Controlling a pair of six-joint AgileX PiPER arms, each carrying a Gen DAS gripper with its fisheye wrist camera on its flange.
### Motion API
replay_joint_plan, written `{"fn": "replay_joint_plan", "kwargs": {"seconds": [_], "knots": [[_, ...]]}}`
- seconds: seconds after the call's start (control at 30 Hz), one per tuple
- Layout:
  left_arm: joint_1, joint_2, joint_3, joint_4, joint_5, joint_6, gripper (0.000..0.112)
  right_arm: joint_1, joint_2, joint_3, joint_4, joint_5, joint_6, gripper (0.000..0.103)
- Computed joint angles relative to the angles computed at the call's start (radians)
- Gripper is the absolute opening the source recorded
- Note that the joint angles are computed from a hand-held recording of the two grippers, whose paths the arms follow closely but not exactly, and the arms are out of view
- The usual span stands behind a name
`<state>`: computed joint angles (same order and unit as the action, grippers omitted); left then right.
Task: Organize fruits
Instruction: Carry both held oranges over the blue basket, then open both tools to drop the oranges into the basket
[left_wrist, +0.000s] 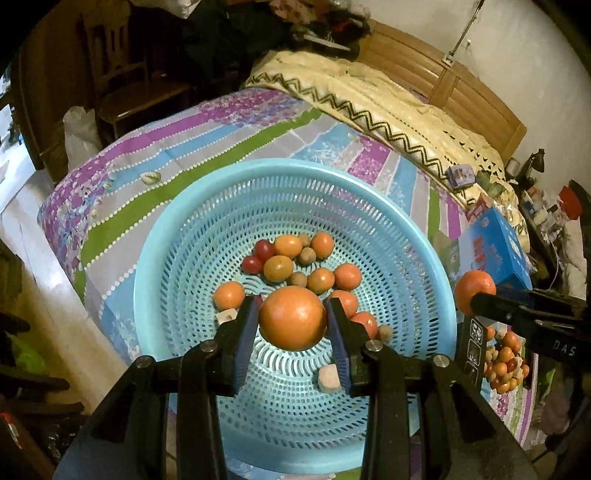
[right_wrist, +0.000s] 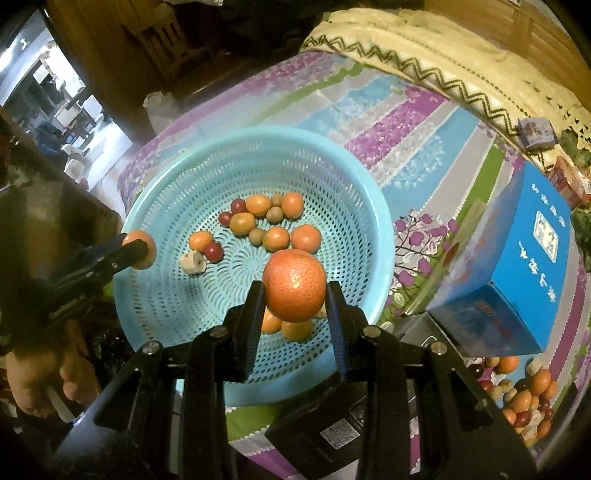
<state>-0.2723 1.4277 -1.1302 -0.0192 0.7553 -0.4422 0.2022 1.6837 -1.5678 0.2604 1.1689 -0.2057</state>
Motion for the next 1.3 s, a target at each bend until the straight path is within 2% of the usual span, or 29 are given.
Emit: {"fn": "replay_joint_plan", "kwargs": {"seconds": [0.5,1.3], "knots": [[0.017,0.050,-0.021,-0.086,0.023,0.082,0.039,0.020,0.042,-0.041,-0.015,0.018,0.012,0.034],[-0.006,0.065,-0.030,-0.083,0.028,0.072,0.039,0.031,0.047,-0.057,-0.023,0.025,0.020,0.034]]}}
